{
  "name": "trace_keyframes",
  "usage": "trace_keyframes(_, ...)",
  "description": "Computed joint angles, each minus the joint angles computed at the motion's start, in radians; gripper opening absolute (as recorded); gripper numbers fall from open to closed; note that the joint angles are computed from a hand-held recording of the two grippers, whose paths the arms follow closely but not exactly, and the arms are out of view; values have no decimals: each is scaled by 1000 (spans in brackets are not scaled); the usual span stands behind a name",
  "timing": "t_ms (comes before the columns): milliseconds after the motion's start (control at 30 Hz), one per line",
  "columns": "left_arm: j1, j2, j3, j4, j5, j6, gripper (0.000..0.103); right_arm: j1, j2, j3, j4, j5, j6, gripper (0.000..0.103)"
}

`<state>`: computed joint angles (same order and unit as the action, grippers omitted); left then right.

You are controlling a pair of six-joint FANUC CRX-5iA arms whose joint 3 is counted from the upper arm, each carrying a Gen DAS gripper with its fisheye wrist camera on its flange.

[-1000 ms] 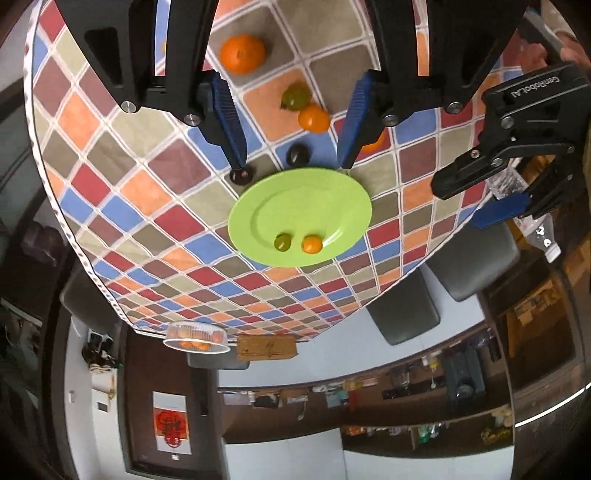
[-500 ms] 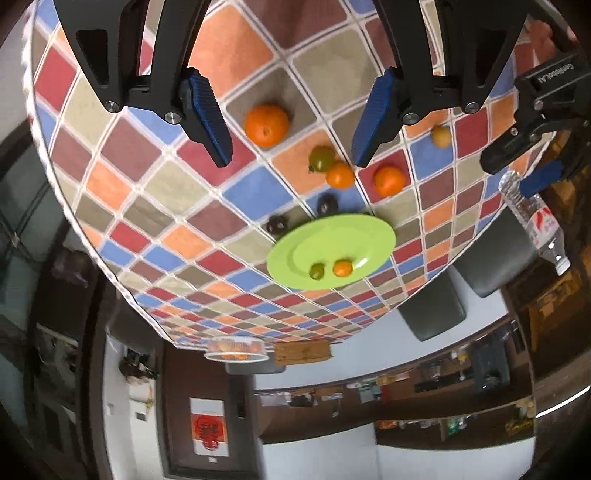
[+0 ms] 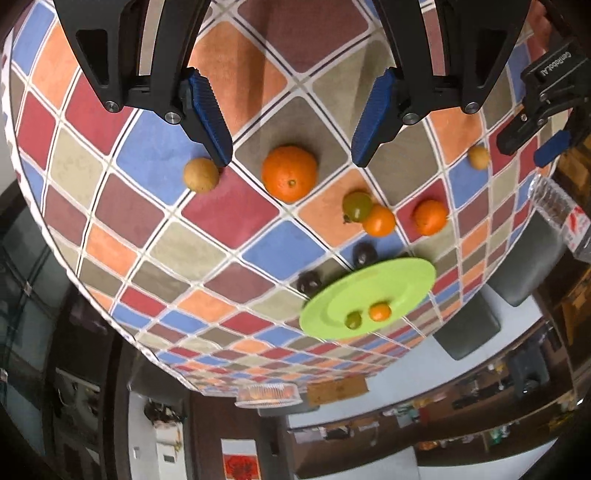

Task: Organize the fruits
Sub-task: 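Move the left tool toward a brown kiwi while the right tool approaches a large orange, then close the left tool on the brown kiwi while the right tool grasps the large orange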

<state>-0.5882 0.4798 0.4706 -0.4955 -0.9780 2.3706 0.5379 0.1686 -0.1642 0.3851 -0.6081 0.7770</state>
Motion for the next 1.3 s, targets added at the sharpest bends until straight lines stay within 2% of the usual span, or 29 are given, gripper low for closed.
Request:
trace_keyframes(300, 45, 39, 14, 82, 9, -19, 61, -12, 78, 89, -51, -79, 13, 67)
trace_keyframes(433, 66, 53, 11, 132, 24, -45, 39, -14, 102, 115, -77, -98, 36, 65)
trace_keyframes(500, 75, 60, 9, 162, 27, -62, 37, -16, 112, 125, -84, -103, 43, 61)
trace_keyframes(633, 73, 63, 11, 153, 21, -59, 29, -15, 121, 132, -77, -106, 48, 56)
trace_keyframes(733, 76, 62, 8, 162, 28, -71, 29, -13, 126, 137, -70, -107, 50, 51)
trace_keyframes(800, 77, 58, 3, 165, 34, -75, 29, -16, 127, 141, -82, -101, 68, 41)
trace_keyframes(1300, 50, -1, -29, 145, 97, -106, 28, -6, 48, 100, -133, -42, 140, 41)
